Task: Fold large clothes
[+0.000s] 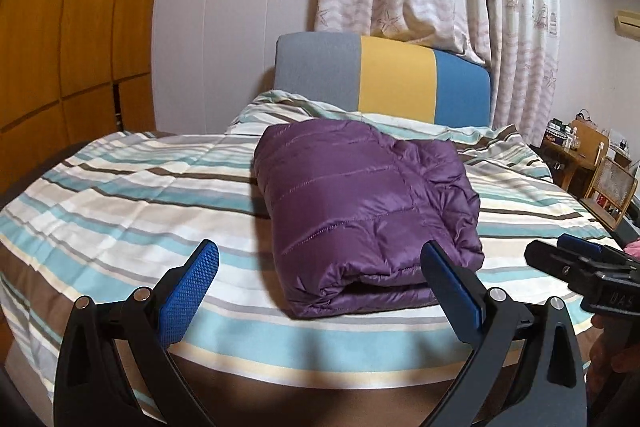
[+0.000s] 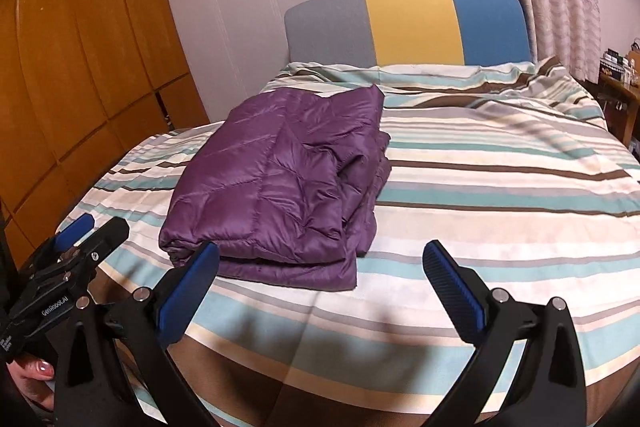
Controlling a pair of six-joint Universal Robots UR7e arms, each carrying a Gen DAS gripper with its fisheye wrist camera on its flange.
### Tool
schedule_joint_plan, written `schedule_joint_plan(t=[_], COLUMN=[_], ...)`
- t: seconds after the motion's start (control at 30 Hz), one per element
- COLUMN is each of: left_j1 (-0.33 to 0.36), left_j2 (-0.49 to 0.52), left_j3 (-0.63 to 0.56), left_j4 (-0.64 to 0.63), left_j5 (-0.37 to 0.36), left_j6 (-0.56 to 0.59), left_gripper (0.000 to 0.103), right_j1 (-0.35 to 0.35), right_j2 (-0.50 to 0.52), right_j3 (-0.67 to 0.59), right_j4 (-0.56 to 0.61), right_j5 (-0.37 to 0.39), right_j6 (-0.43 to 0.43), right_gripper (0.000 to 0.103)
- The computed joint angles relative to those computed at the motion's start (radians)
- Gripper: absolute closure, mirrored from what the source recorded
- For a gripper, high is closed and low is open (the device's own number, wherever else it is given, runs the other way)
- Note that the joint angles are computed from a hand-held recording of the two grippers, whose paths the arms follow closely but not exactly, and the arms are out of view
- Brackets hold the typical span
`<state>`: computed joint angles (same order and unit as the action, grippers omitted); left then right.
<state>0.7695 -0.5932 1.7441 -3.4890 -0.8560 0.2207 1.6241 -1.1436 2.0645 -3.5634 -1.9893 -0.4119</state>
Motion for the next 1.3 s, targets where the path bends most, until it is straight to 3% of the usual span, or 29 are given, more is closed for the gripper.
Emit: schedule_joint_plan(t=[1.3], left_j1=[0.011], left_j2=[-0.016], left_j3=[0.01], left_j4=[0.046], left_j5=[-0.042], left_j6=[-0.043], left_gripper=[0.003], right_j1=[0.002], right_j2=[-0.005], right_j3=[0.009], right_j4=[-0.003], right_j5=[-0.009], right_j6=[0.008], right_gripper=[0.002])
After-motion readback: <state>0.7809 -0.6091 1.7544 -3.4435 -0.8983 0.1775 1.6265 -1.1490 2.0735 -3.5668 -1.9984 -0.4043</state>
